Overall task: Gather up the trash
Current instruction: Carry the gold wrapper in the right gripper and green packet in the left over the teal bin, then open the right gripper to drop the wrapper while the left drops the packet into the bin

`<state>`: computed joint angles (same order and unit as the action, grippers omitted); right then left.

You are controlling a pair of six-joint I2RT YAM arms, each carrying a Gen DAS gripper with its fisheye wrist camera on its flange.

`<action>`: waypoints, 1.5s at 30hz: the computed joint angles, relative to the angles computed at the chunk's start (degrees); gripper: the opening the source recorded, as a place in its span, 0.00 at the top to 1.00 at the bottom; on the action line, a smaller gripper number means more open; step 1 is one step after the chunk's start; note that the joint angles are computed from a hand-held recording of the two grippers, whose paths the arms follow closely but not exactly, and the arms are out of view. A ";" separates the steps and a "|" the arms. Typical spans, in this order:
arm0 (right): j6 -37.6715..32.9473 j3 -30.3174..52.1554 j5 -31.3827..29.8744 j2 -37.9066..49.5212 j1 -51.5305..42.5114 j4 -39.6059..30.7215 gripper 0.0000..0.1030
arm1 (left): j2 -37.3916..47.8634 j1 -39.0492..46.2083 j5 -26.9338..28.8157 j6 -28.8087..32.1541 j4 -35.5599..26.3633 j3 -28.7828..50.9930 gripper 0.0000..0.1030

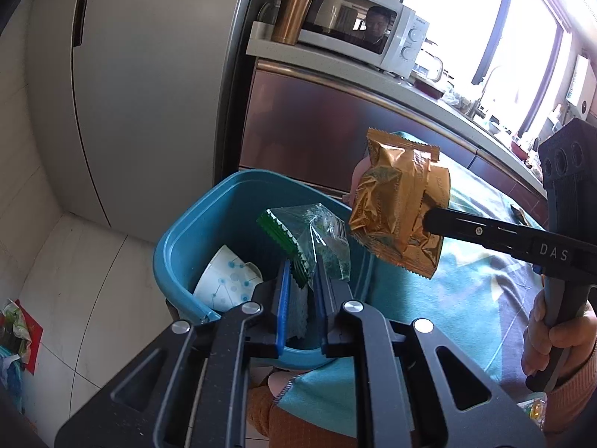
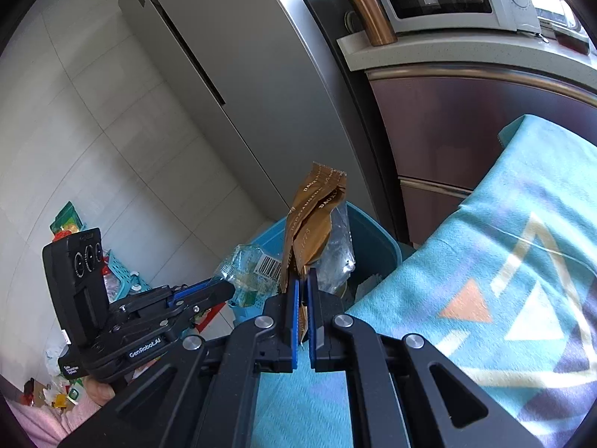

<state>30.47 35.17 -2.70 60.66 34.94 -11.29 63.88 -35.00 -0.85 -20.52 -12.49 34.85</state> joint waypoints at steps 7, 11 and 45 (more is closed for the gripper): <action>-0.47 3.34 -0.45 8.88 -0.73 1.41 0.97 | 5.15 0.66 0.13 0.35 2.35 -0.34 0.87; -0.65 5.22 -0.03 12.83 -0.07 1.26 0.95 | 7.83 1.39 0.68 0.33 4.00 -0.69 0.87; 2.77 -6.33 3.16 -13.41 0.62 -6.80 0.73 | 4.95 -6.73 -1.05 -0.58 8.17 -0.55 0.59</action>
